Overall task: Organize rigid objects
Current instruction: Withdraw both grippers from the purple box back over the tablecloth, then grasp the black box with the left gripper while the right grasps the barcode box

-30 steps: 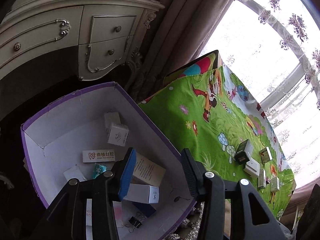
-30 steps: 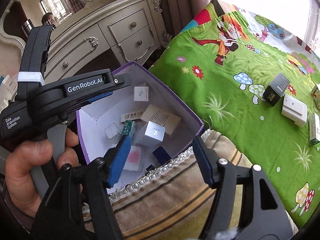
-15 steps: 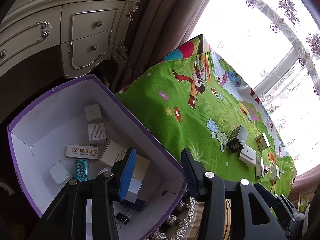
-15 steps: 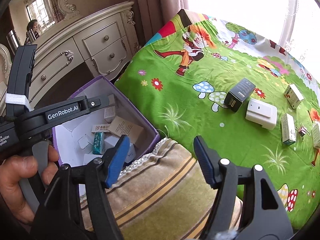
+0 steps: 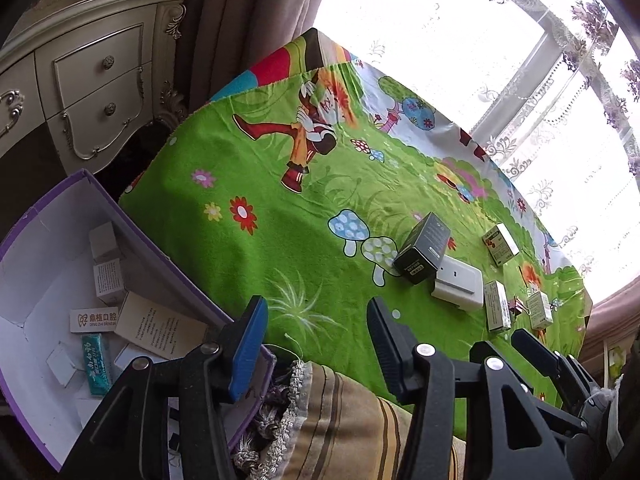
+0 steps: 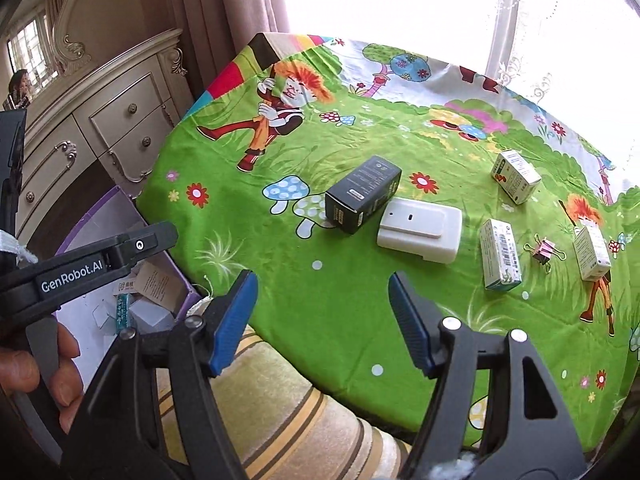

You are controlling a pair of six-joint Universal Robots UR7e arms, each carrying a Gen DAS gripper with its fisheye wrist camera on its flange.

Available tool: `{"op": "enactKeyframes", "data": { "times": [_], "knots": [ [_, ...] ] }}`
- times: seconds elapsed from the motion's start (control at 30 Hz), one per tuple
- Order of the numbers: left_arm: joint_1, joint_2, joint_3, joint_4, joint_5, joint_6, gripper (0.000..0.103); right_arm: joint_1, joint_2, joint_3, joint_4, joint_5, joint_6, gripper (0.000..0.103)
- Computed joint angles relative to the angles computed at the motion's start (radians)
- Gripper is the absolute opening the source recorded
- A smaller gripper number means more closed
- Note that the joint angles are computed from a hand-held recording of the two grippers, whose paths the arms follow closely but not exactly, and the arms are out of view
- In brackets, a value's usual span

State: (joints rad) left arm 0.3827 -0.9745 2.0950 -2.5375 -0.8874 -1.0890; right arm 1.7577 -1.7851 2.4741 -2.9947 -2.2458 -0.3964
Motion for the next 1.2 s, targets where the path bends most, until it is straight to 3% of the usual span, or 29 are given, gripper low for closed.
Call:
{"op": "enactKeyframes", "data": {
  "times": [0.17,0.5,0.73,1.03,1.2],
  "knots": [
    [0.015,0.088,-0.088,-0.012,-0.024,0.090,0.053,-0.082,-0.014,-0.016,-0.074,-0.015,-0.061,0.071],
    [0.045,0.240,-0.264,0.020,-0.066,0.283,0.059,-0.266,-0.034,-0.051,-0.143,0.043,-0.143,0.073],
    [0.084,0.344,-0.399,0.081,-0.074,0.400,0.063,-0.375,-0.025,-0.073,-0.157,0.110,-0.151,0.073],
    [0.122,0.438,-0.500,0.109,-0.079,0.488,0.063,-0.450,0.004,-0.095,-0.163,0.184,-0.142,0.073],
    [0.136,0.456,-0.511,0.093,-0.089,0.511,0.062,-0.454,0.038,-0.109,-0.171,0.168,-0.149,0.073]
  ]
}}
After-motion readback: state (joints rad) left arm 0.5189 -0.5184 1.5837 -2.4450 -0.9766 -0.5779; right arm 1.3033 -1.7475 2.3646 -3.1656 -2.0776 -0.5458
